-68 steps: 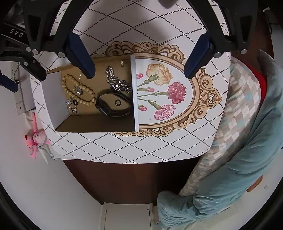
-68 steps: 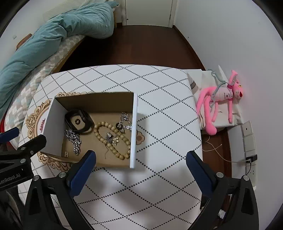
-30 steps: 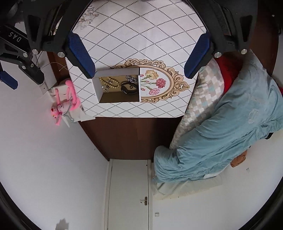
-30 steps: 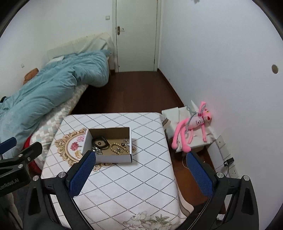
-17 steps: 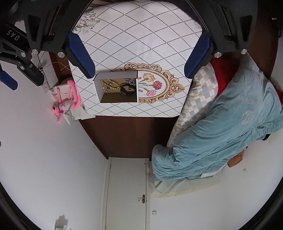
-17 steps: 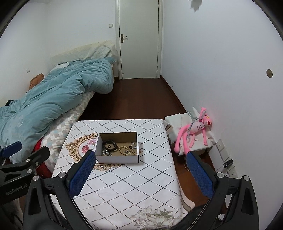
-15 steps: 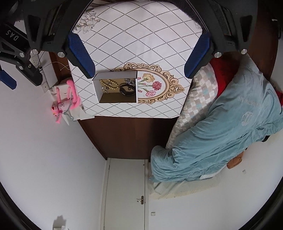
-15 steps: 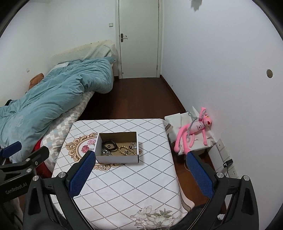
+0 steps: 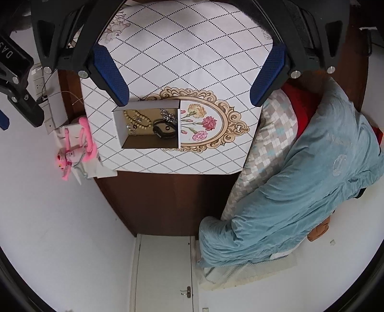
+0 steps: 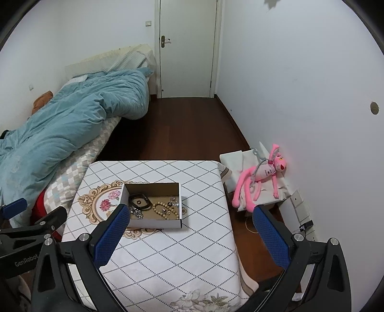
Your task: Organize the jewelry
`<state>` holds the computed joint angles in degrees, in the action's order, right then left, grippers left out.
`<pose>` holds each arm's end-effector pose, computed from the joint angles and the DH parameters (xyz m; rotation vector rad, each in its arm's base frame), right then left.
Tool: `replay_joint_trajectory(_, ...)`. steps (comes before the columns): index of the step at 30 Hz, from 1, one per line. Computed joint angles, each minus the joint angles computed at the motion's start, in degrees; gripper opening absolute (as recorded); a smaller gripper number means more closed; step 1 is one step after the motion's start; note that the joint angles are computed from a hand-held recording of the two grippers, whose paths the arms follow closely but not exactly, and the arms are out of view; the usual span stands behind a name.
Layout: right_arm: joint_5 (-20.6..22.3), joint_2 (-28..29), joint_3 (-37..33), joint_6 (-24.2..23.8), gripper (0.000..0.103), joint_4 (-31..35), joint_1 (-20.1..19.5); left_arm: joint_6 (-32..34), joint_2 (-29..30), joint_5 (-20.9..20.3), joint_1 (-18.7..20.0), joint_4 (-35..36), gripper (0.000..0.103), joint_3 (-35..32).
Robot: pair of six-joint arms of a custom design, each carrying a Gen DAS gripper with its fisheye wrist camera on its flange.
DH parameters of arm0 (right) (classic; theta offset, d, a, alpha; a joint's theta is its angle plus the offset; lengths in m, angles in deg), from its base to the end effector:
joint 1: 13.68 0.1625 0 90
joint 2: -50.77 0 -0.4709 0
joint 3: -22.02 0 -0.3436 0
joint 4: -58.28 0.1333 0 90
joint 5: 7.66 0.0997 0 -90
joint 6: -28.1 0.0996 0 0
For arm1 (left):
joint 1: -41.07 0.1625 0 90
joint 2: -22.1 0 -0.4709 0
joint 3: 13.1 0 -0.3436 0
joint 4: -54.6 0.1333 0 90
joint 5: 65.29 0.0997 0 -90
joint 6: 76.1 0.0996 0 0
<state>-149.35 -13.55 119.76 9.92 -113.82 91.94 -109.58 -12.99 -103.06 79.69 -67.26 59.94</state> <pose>0.2155 -0.5659 0.4318 0.1677 -2.1116 0.9134 -0.4528 -0.6331 0.1507 0.4198 2.2776 -0.6748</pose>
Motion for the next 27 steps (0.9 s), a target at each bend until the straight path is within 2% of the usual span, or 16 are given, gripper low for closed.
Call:
replay_joint_trajectory(12, -0.1, 2.4, -2.8, 2.1, 0.103, 5.6, -2.7, -0.8, 2.5, -1.1, 1.5, 4.4, 0.103, -4.1)
replay_joint_trajectory(27, 0.5, 2.7, -3.4, 3.4, 0.103, 8.7, -3.2, 0.2, 2.7, -1.7, 2.1, 3.2, 0.103, -4.0)
